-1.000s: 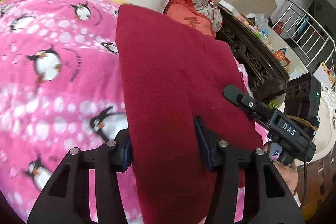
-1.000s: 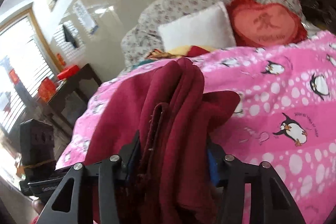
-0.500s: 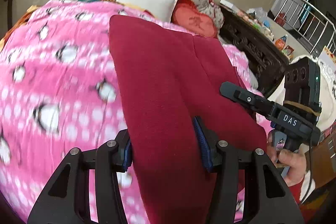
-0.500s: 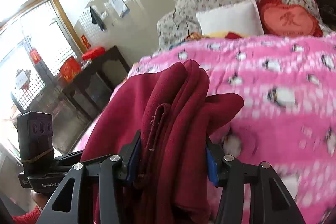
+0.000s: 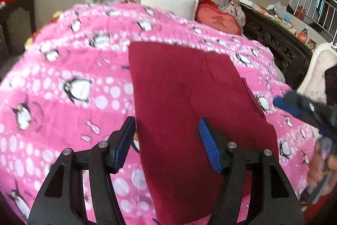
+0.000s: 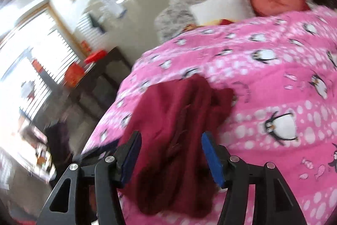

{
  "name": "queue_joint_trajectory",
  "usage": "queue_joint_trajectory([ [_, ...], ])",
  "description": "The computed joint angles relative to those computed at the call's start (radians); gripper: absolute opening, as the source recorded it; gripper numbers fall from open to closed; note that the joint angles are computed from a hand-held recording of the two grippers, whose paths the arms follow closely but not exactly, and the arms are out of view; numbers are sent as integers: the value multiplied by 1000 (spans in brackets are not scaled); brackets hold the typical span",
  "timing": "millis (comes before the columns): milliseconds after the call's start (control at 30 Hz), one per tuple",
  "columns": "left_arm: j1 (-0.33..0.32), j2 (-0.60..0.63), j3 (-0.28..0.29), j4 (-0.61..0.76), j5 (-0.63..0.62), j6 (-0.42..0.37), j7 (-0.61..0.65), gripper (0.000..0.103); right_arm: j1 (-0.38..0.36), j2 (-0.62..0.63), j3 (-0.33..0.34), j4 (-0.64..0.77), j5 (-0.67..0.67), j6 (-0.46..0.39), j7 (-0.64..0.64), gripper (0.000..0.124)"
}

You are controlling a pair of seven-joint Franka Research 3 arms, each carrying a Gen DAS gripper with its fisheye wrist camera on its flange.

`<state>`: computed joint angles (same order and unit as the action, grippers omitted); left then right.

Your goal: Fold small clothes

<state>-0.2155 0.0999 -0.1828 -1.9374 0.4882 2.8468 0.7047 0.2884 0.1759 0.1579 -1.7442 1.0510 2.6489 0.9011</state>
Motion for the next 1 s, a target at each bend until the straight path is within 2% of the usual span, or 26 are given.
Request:
queue_joint_trajectory([
  [33,-9,-4,8,0,46,1,-36,63,2,1,3,7,-7,-19,-5,57],
  [100,-10,0,4,8,52,0,-30,63,13,15,7,22,-32,-41,8,57],
  [167,-12,-11,2,-5,59,9,-33,63,40,43,-3,47,-127,-3,83,57],
  [300,-17,-28,-6,-8,75,5,-35,63,32,111,5,148,-184,16,116,56],
  [400,-15,-26,-19,-15,27,7,4,63,65,202,-30,282,-380,-13,243,52],
  [500,-34,-17,-7,-2,128,-23,-75,63,118,284,-101,392,-610,-65,430,41],
  [533,-36,-15,-7,0,143,-28,-83,63,109,297,-96,406,-627,-77,443,38],
  [567,-37,-13,-8,-1,148,-24,-85,64,79,302,-63,409,-602,-90,416,34],
  [600,-37,-12,-8,-2,152,-23,-87,68,62,300,-41,405,-591,-88,396,32],
  [700,-39,2,-9,12,152,-22,-78,72,36,301,-6,411,-571,-88,351,32],
  [800,-41,9,-7,20,147,-17,-80,72,45,317,-18,437,-592,-90,383,32],
  [867,-39,10,-6,18,134,-9,-79,72,65,347,-40,492,-649,-133,421,33],
  [933,-41,9,-6,18,132,-15,-74,72,80,328,-54,467,-681,-106,457,33],
  [1000,-46,11,-4,20,147,-22,-84,72,55,276,-17,384,-630,-12,420,33],
])
